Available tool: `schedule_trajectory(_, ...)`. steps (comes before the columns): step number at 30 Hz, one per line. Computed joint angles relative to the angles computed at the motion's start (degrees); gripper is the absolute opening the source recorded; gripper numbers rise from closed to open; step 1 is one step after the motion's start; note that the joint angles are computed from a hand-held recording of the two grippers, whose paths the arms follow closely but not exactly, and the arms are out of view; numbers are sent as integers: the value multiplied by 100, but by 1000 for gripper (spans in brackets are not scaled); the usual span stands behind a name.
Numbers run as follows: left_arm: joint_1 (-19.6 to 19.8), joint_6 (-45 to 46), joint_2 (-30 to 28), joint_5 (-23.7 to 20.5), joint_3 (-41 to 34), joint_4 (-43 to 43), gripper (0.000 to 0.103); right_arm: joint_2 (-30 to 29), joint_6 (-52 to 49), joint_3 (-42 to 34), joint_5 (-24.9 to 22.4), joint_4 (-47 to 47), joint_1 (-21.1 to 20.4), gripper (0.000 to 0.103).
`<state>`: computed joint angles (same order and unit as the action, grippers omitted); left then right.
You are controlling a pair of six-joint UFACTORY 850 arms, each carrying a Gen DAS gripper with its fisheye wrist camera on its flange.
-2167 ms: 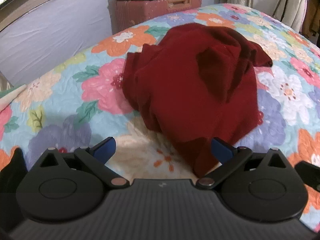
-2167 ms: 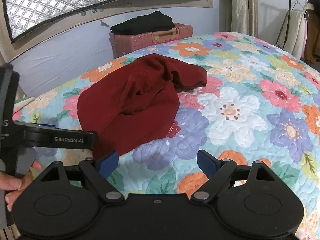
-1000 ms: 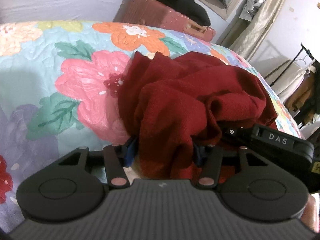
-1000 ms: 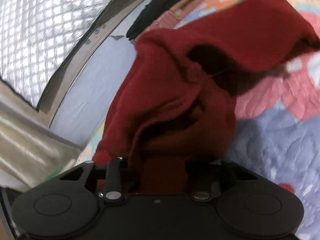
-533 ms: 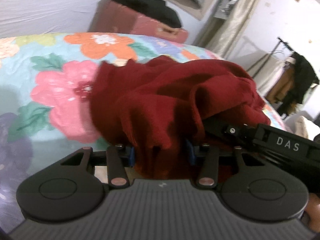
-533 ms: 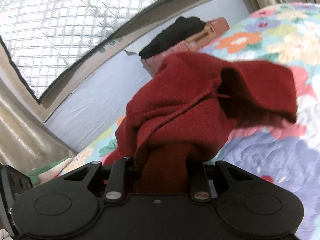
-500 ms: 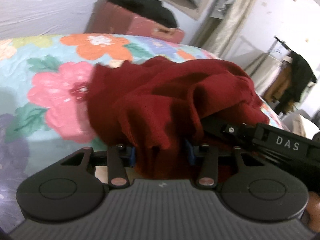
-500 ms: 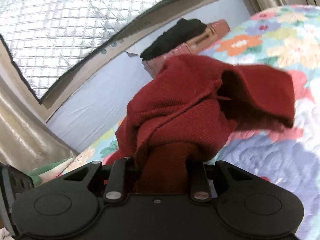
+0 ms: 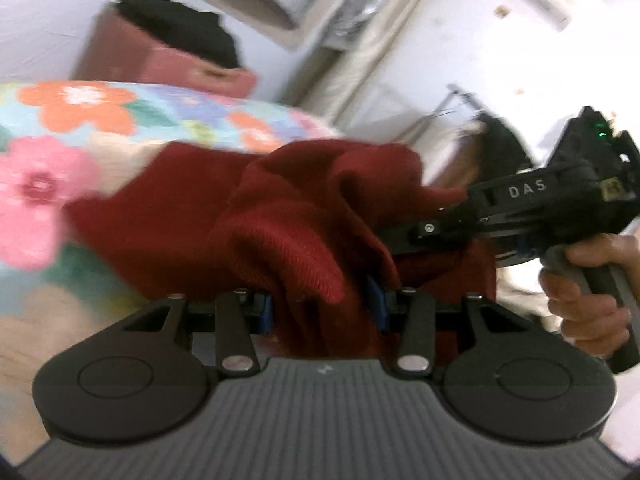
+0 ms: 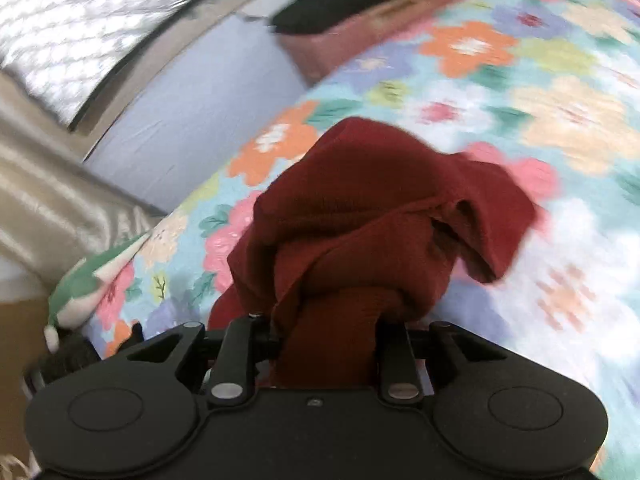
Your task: Fold clothes
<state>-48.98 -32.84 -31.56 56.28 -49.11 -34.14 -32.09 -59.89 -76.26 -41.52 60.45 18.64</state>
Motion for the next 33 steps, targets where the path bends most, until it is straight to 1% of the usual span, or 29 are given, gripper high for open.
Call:
schedule_trajectory(2,-1,-635,-78,62,-57,508,42,286,-202,233,-110,-313,-183,28)
schedule_trajectory(3,-6,-998,-141,114,-66,721,42,358,-561,333,-258,-300,-306,28)
schedule_trajectory(5,4,-1566,-262,114,-83,1029,43,315,-1198,558,-649,277,-647,28)
schedule_trajectory(6,1,-1568,-296,-5,-113,1050,43,292,-1555,807,-800,799,-810,28)
schedule_trajectory(7,-21,-1381,-311,-163,-159,1002,43,238,-2119,1103,-988,1399,-991,28)
schedule_trajectory(8,-34,-1142,-313,-387,-219,955,43,271,-2719,1424,-1019,1998,-1065,28)
schedule_trajectory(10,-25,-691,-353,-970,-428,996,42,470,-3918,2060,-872,2931,-1130,28)
schedule_trajectory(11,-50,-495,-404,-1173,-546,906,42,494,-4423,2355,-977,3410,-1201,28)
schedule_trajectory(12,-86,-320,-451,-1317,-643,753,42,471,-4688,2556,-1108,3744,-1271,28)
schedule_trajectory(14,-223,270,-549,-1526,-880,53,42,319,-4602,2779,-1439,4043,-1472,28)
schedule_trajectory(16,-364,1014,-665,-1734,-1178,-767,42,122,-4282,2760,-1596,3976,-1619,28)
schedule_trajectory(19,-440,2362,-817,-2227,-1756,-1754,42,120,-4325,2674,-1429,3958,-1684,27)
schedule_trajectory(21,-461,3272,-887,-2388,-2146,-2328,42,176,-4360,2554,-1343,3944,-1779,27)
schedule_trajectory(22,-415,3451,-941,-2458,-2368,-2363,42,203,-4402,2486,-1375,3964,-1870,27)
schedule_trajectory(25,-217,3539,-1188,-2739,-3169,-2029,42,268,-4239,2236,-1533,4136,-2160,27)
schedule_trajectory(26,-184,3793,-1325,-2811,-3534,-2126,42,292,-4093,2127,-1569,4212,-2256,27)
schedule_trajectory(28,-151,4625,-1660,-2860,-4391,-2532,42,376,-4228,1910,-1613,4467,-2436,27)
schedule_trajectory(30,-106,5160,-1953,-2904,-5192,-2710,42,366,-4311,1643,-1823,4699,-2605,27)
schedule_trajectory(32,-65,5259,-2124,-2957,-5768,-2606,42,370,-4405,1403,-2044,4950,-2754,27)
schedule_trajectory(33,-45,5260,-2203,-2986,-6039,-2526,42,444,-4607,1358,-2115,5063,-2806,27)
